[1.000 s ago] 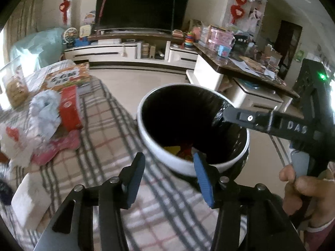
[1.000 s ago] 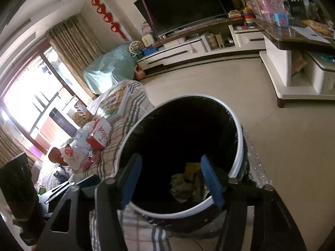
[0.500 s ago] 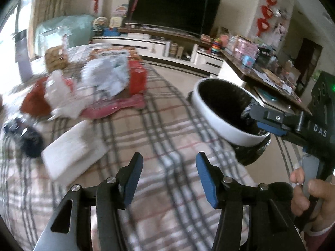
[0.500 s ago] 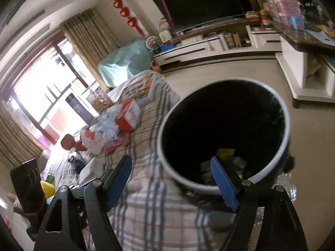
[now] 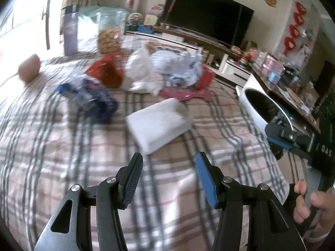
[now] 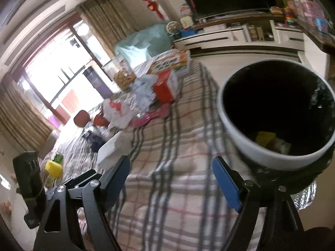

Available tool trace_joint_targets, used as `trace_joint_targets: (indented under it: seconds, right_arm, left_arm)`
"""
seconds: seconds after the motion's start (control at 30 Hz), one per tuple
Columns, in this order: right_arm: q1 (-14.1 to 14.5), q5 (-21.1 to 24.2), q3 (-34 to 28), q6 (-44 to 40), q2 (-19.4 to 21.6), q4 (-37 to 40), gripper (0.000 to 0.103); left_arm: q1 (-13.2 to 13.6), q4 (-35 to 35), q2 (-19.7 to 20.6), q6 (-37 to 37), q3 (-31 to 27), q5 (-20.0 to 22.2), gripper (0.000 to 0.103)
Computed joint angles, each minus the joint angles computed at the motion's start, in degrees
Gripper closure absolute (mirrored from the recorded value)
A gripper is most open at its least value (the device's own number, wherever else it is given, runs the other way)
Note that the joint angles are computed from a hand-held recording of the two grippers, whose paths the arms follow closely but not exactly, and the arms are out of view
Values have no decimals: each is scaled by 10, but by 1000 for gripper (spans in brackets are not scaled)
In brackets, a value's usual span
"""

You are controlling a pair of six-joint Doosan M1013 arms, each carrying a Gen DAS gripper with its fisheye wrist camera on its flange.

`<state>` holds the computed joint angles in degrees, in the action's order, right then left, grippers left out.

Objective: Collect trash
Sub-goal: 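Grasp the blue plastic wrapper with the left gripper while the right gripper grasps the white foam block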

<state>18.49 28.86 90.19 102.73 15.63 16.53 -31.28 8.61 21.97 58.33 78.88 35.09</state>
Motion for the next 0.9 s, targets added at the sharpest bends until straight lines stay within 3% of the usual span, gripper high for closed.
trace_joint_targets:
  seconds: [0.5,0.9]
  right_arm:
    - [37,24,-32,-74,31,25,13]
    - [57,46,-66,-138,60,23,11]
  left_arm:
    - [32,39,-25,-81,31,4,50]
    - [54,11,2,-43,-1,16,48]
